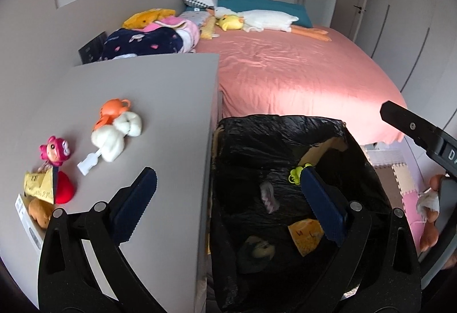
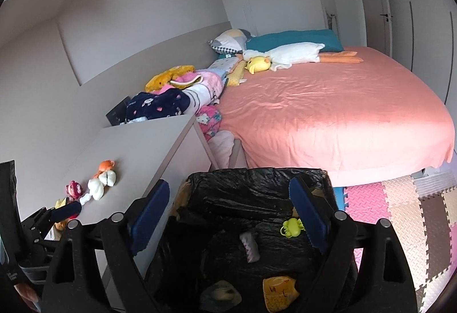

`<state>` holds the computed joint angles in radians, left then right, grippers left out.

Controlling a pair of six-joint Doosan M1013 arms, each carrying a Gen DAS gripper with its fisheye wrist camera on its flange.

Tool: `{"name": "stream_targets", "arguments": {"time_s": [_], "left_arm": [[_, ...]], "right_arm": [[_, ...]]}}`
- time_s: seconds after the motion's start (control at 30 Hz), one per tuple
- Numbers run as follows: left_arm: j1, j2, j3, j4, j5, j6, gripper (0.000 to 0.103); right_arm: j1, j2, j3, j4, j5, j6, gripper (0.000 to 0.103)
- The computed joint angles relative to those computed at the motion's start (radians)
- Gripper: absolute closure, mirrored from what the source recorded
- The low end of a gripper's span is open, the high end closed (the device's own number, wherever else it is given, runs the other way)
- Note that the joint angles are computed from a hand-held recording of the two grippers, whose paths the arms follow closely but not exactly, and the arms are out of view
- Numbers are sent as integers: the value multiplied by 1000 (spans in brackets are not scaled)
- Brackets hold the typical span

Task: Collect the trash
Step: 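Carry container and grey foam to the trash bag and release both, then grasp the white thermometer box with the left tool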

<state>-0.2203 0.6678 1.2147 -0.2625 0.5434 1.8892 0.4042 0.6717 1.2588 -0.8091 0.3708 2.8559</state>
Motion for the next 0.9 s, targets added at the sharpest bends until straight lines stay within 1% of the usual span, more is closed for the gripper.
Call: {"name": "stream_targets", "arguments": {"time_s": [0.1, 0.37, 0.53, 0.6, 0.8, 0.9], "left_arm": [[3, -1, 4, 21, -3, -29, 6], [19, -12, 26, 73, -28, -102, 6], [34, -19, 40, 134, -47, -186, 6], [41, -23, 49, 176, -57, -239, 6], [63, -35, 71, 289, -65, -372, 6], [75, -38, 76, 319, -68, -414, 6]], "right_arm": [[2, 4, -8, 32, -2, -35, 17], [11, 33, -53, 180, -19, -200, 17], [22, 58, -96, 282, -15, -321, 17], [26, 72, -120, 325, -9, -370, 17], [40, 107, -181, 453, 2, -515, 17], [46, 124, -211, 515, 13, -587, 17]]}}
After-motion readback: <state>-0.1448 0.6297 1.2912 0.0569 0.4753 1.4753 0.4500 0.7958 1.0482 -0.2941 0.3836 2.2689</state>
